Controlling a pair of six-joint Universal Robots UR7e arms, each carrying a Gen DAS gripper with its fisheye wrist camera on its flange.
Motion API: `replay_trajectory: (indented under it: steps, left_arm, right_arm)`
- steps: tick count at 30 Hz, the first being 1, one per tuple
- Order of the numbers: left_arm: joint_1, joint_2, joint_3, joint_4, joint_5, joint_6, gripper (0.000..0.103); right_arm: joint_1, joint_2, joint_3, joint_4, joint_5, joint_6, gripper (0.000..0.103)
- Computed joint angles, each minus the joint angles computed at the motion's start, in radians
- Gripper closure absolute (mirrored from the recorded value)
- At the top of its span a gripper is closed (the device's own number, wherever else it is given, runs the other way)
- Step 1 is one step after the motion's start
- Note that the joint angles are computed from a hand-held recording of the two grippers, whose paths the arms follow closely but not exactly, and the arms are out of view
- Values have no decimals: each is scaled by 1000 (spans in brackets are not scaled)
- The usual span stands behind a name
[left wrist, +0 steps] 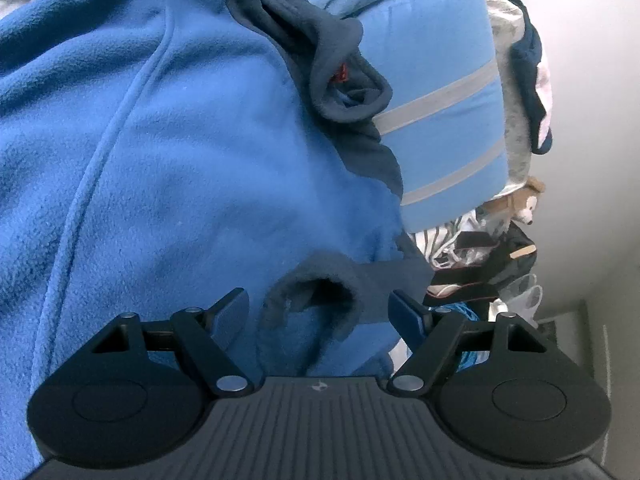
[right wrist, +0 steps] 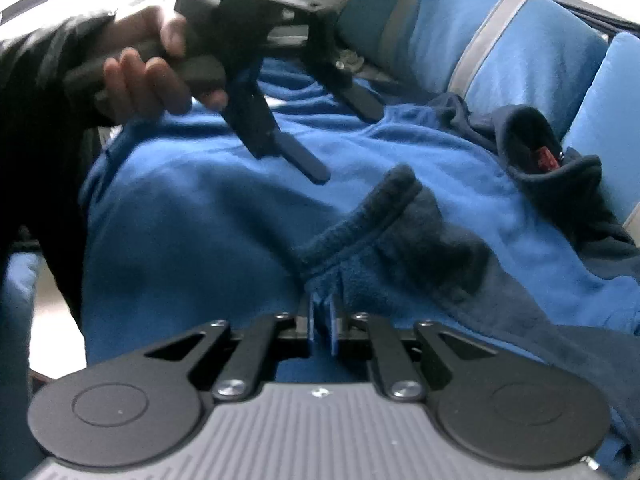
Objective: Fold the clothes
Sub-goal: 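Grasp the navy cuff with the left gripper while the right gripper holds it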
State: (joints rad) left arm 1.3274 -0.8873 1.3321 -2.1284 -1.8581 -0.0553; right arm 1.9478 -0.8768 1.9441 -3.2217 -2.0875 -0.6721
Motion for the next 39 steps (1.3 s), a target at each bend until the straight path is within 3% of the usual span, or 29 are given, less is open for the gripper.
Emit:
replay_trajectory:
  steps: [1,2,4,6,11,13,16,19,23,27,30,35,39]
  left_arm:
    - [1,0,0,0,3,-1,27]
    - [1,0,0,-1,5,-2,27]
    - [2,0,1,-3,8,-4,27]
    - [2,-1,0,0,6,-3,27]
    - [1,-1,-3,10,5,2,27]
    - [1,-2,-3,11,4,2,27]
    - [1,-3,-2,10,2,1,27]
    - [2,-4,0,7,-12,6,27]
    - [0,-8,1,13,-62,53,27]
    - [9,-2,0,25,-149,72,27]
    - [13,6,-6,64,-181,83,26]
    - [-4,25,-32,180,-119,65,26]
    - [-9,39,-30,186,-105,15,26]
  right_arm:
    - [4,8,-2,-23,-10,-4,64]
    - [8,14,-2,-58,-15,-15,56]
    - [11,25,5,-136,-12,-45,27]
    - [13,31,7,-173,-3,-61,25]
    - [14,71,-18,-179,-43,-88,32]
    - [14,83,-25,-167,-59,-104,59]
    - [21,100,-29,-177,-86,-146,79]
    - [24,107,-25,-251,-81,-171,88]
    - [28,129,-32,-463,-60,-165,89]
    - [44,181,-63,-614,-80,-237,89]
    - [49,216,-90,-593,-115,-267,89]
    - [49,244,-94,-555,-133,-295,89]
    - [49,242,-90,-561,-130,-298,89]
